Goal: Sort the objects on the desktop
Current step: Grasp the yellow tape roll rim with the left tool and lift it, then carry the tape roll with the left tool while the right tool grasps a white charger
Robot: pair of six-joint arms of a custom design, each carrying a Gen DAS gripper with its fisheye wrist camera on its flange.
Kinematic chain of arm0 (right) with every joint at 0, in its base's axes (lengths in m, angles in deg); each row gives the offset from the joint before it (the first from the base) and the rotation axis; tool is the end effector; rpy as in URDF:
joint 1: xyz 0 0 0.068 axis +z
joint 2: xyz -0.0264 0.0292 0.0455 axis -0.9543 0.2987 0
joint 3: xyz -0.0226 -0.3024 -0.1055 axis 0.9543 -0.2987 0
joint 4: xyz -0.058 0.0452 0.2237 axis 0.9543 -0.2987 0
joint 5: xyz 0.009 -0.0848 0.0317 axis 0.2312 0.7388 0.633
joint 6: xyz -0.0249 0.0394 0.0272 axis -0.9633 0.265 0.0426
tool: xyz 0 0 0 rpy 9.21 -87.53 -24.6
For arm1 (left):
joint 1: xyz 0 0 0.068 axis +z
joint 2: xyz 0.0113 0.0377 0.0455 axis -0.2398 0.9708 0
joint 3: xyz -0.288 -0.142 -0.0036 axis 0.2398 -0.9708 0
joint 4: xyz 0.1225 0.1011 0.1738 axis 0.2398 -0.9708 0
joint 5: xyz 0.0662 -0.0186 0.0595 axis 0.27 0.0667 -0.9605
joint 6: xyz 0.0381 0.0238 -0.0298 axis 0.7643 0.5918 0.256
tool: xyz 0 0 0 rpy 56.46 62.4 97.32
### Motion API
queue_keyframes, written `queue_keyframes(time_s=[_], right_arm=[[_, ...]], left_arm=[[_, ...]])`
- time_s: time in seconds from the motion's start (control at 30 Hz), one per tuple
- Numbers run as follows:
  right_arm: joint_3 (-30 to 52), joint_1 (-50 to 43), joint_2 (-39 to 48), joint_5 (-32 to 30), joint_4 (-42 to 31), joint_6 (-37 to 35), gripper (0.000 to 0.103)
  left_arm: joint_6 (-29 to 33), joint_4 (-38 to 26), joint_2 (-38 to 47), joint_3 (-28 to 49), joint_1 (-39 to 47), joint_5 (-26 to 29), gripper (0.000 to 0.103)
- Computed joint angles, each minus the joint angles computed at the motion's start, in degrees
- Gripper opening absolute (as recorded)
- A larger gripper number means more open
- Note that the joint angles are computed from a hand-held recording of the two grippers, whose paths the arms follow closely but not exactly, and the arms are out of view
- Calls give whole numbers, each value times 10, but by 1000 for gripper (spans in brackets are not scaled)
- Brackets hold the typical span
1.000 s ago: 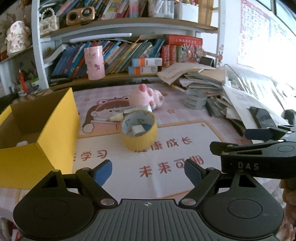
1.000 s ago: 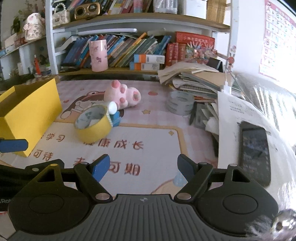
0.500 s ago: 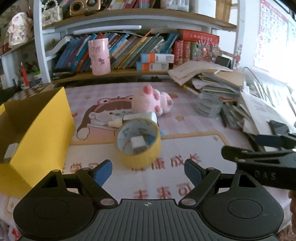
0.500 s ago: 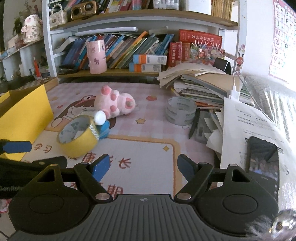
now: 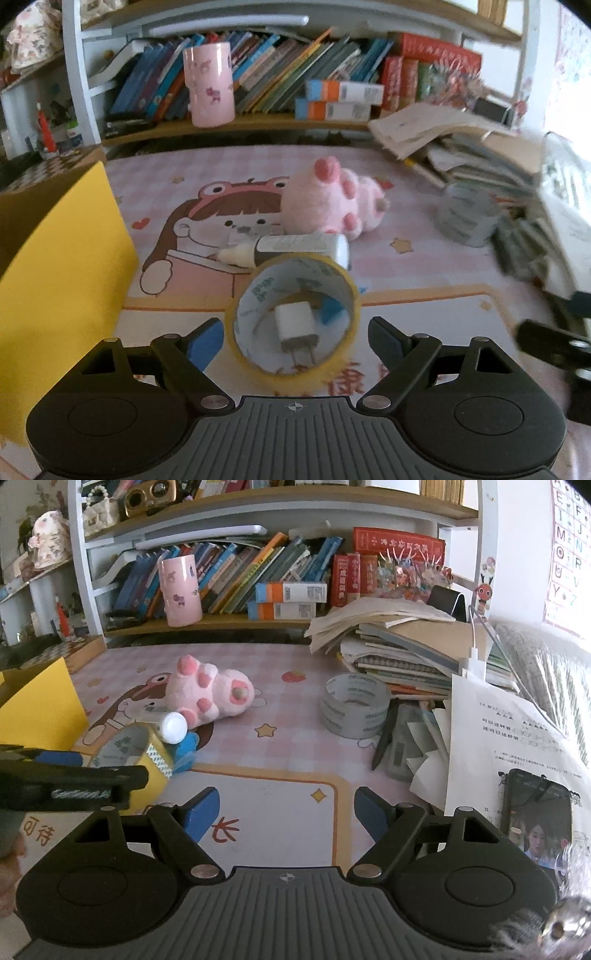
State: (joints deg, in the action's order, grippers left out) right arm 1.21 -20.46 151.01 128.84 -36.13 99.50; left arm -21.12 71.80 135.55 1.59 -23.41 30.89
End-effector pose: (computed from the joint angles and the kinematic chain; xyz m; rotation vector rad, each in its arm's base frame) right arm 0.2473 0.2797 0.0586 0.1832 2.2333 -0.0331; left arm 0.3375 -0.0616 0.0334 0.4442 2.3286 -0.1681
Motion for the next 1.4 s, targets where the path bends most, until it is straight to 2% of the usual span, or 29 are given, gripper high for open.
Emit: queue_keyframes(time_s=[0.23,0.47,0.77,1.07,1.1,1.17,1.27,1.4], right_arm=[[-7,-8,2,-9,14,-16,78],[-8,-11,4,-23,14,-12,78],[19,-18,21,-82,27,-48,78],[79,-24,62,-154,45,-127,75],[87,-24,67,-163,46,-136,74],[104,-25,78,-180,50,-155,63],[136,-28,96,-214,52,-183,55],[189,-31,125,-248,42,-219,52]], left_arm=[[-4,-43,26,52,-6,-2,92],[-31,-57,25,62,18,47,88],[-63,17,-68,-56,69,87,88],[-46,67,-159,-159,128,103,88],[-46,69,-167,-167,132,101,88],[-45,75,-180,-183,140,97,88],[-44,89,-197,-207,149,89,88],[-42,100,-215,-236,164,86,88]])
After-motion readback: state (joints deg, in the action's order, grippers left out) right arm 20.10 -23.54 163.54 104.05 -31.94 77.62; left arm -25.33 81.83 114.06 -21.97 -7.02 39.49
